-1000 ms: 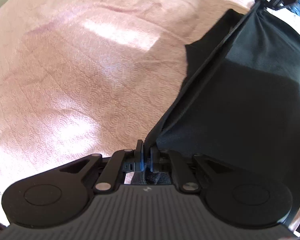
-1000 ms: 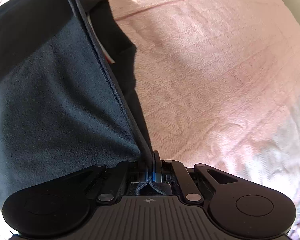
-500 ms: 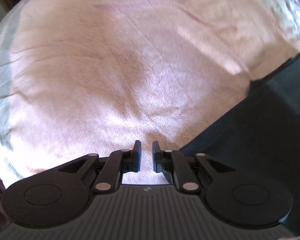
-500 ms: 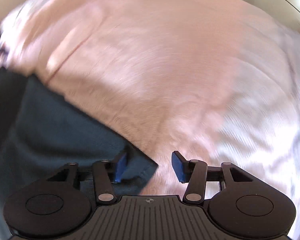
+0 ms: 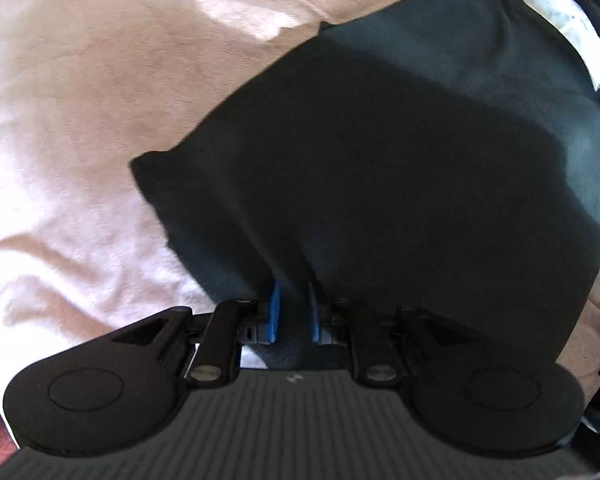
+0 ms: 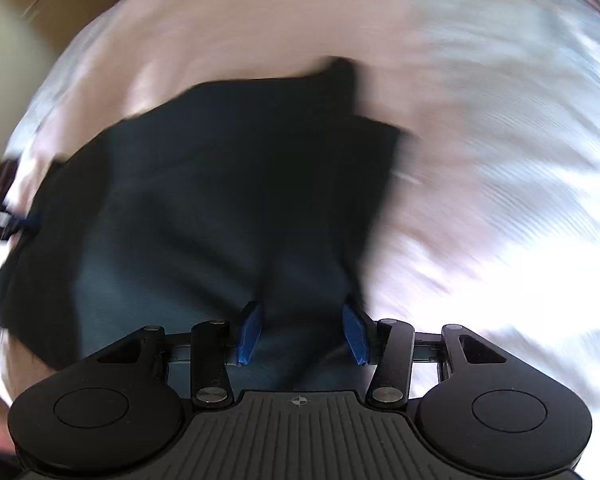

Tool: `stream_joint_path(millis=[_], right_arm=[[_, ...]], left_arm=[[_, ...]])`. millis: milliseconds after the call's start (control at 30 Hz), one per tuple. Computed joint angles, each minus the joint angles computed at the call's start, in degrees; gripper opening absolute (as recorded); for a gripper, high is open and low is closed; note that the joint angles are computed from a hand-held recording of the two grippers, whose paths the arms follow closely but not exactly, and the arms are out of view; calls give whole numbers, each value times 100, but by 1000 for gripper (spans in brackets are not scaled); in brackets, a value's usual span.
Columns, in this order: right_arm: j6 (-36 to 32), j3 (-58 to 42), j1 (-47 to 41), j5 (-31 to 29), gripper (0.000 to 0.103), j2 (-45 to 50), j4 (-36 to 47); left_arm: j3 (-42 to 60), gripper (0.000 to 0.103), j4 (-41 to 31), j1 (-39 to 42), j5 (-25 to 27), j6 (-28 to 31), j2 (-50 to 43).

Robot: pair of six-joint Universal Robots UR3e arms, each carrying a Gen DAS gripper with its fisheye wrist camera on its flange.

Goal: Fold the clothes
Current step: 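Lay the folded hem down, open both grippers and smooth the bundle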

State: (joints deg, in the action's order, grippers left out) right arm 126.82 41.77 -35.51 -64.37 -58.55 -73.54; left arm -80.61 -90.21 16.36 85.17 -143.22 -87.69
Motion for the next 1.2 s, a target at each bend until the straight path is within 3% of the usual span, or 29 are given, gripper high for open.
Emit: stream_joint_path(millis=[67,133,300,367,467,633,767,900,1033,1100,1167,1200], right_arm=[[273,136,-194,-59,49,-242,-190],[123,117,-370,355,49,-465,142],[-991,246,-299,1064,49,-789,1560],[-1086,738,-149,802,49,-910,1386],[-563,1186,-60,241,49,-974,834],[-164,1633,-91,-204,49,-1573,348],[233,2140,-46,-144,49,-2359,297],[1053,2965,375,-364,52,-3447,-50],[2405,3547,1266,-1011,72,-4549,-319],[3186,3460,1988,-1530,76,-4799,-305],[3955,3237,2801,-2017,80,-4813,-203],[4378,3054,3271,-2263,82,-4704,-146]], left_arm=[[121,13,-47,-75,88,0,109],[213,13,-209,-92,-36,-7,283],[-5,14,-848,-285,-389,363,809],[-234,15,-942,-512,-57,475,942],[-639,15,-972,-497,512,740,1278],[-566,19,-1329,123,421,1059,1732],[-388,19,-1546,506,85,1607,1945],[-244,19,-1927,1111,-500,2694,2083],[100,20,-2749,1935,-1133,4180,2215],[460,25,-3371,2522,-1419,5095,2266],[876,42,-3945,2975,-1552,5823,2195],[1051,45,-4063,3023,-1561,5982,2085]])
